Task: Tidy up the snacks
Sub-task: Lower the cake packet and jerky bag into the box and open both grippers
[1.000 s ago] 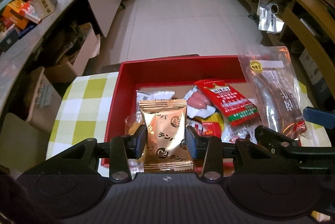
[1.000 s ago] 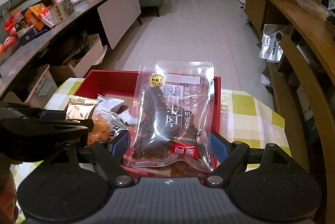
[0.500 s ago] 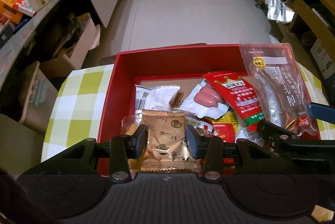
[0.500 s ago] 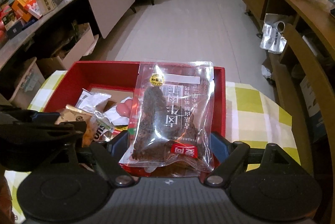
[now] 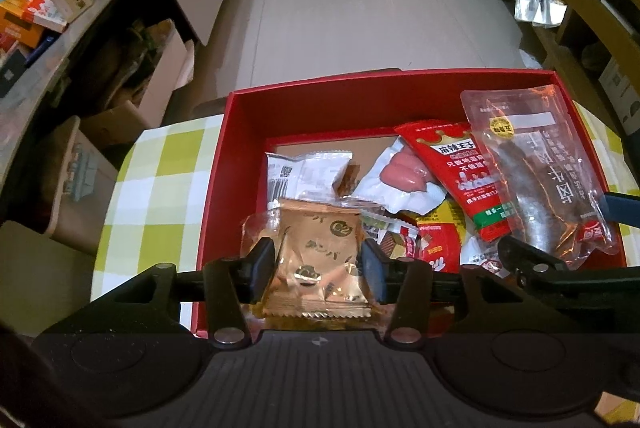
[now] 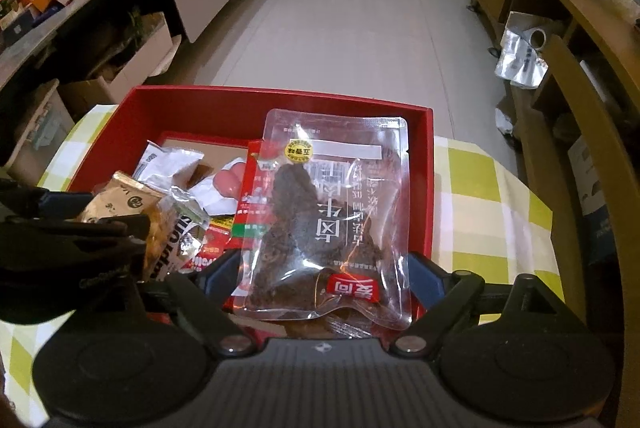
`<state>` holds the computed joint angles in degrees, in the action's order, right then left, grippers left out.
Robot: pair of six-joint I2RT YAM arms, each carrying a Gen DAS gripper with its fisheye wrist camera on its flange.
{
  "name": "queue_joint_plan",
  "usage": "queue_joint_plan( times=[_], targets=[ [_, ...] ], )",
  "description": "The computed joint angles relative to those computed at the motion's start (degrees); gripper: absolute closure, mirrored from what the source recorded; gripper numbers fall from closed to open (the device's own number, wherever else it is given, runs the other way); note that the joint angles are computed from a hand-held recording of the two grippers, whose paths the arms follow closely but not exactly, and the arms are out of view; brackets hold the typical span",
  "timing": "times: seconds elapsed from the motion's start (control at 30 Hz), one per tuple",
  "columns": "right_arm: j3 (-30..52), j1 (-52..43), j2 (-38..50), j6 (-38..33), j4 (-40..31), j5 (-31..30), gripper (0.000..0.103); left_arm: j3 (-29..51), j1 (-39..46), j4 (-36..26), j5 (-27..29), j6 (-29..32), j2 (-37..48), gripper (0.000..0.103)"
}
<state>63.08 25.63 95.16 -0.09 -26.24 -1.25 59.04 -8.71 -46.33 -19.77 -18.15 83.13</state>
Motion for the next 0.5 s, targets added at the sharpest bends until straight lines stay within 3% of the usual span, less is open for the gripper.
queue_joint_plan(
  times=[0.17, 0.27, 0.5],
  targets=[
    [1.43, 0.25, 0.91, 0.99, -1.60, 0.07, 0.009, 0.47, 0.74, -0.74, 0.44, -0.15, 0.20, 0.043],
    [1.85, -0.03, 1.26, 1.56, -1.61, -0.82, 0.008, 1.13, 1.60, -1.51, 0.40, -0.29, 0.43, 0.036],
    [2.41, -0.21, 1.44, 0.73, -1.40, -1.97, 0.007, 1.80, 3.00, -2.21, 1.62, 0.54, 0.00, 0.034]
  ],
)
